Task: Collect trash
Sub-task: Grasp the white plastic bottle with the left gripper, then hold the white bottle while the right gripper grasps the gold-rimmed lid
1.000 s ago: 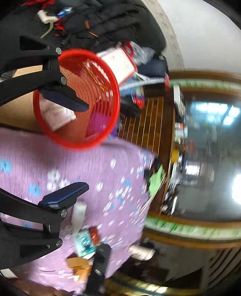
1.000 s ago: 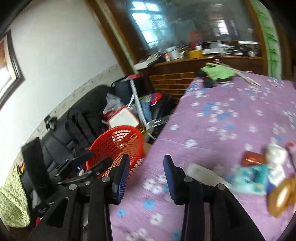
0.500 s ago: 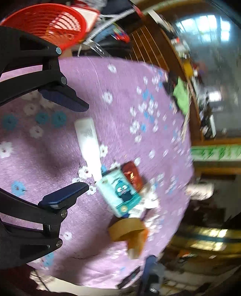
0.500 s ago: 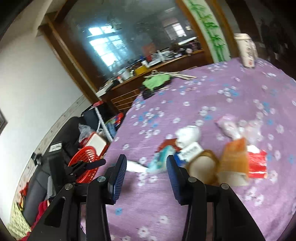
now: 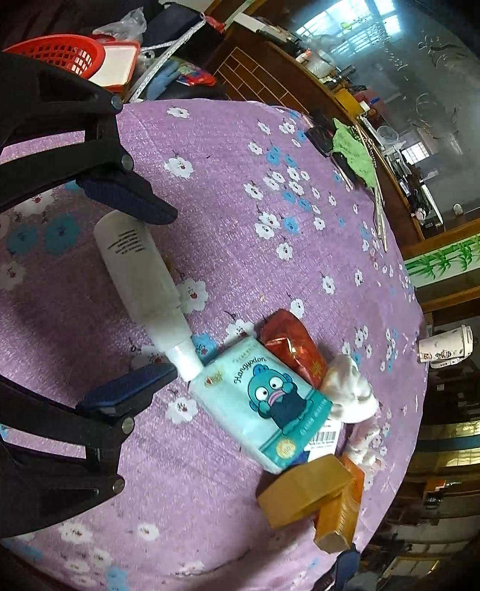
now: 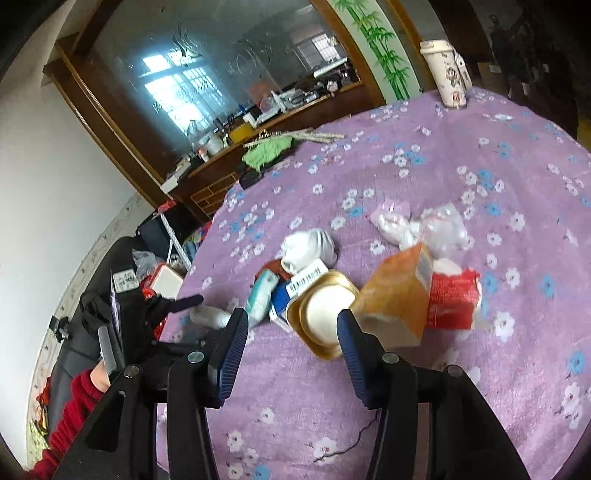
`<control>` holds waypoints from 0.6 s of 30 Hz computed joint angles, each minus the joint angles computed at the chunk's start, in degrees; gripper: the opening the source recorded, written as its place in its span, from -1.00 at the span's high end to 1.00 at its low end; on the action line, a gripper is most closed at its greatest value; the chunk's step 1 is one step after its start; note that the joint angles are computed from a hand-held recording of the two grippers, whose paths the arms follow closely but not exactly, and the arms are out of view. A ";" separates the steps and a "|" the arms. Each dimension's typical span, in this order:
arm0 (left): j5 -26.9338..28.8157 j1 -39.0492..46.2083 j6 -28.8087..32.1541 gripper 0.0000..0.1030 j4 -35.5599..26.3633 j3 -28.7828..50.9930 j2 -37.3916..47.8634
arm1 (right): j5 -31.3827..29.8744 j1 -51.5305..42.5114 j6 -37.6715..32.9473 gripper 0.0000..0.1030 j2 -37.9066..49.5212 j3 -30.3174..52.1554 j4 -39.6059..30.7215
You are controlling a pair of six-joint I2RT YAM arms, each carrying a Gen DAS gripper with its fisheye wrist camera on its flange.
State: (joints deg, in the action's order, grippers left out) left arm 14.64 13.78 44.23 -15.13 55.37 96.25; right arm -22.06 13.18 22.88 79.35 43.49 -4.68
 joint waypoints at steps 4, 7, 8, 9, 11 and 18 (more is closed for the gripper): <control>0.34 -0.14 -0.49 0.26 -0.52 -0.15 0.08 | -0.22 0.17 -0.65 -0.05 0.22 -0.66 -0.03; -1.90 -1.37 -1.52 0.44 -0.11 -2.48 -2.09 | 0.04 0.66 -1.20 -0.05 0.05 -0.71 -0.60; -2.55 -1.75 -2.17 0.44 -0.21 -3.16 -2.83 | 0.21 0.77 -1.41 -0.05 0.12 -0.60 -0.80; -3.11 -2.15 -2.94 0.44 -0.45 -3.87 -3.71 | 0.45 0.92 -1.62 -0.05 0.14 -0.65 -1.06; -3.55 -2.44 -4.62 0.44 -0.79 -4.46 -4.45 | 0.68 1.08 -1.66 -0.05 0.59 -0.75 -1.21; -1.89 -1.16 -14.09 0.44 -1.99 -2.39 -2.55 | 3.86 1.85 -0.25 0.15 7.31 2.07 -3.40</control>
State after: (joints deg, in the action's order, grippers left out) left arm 12.76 12.62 30.14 -17.11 52.98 93.69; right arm -18.20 15.02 22.63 86.66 45.57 -8.08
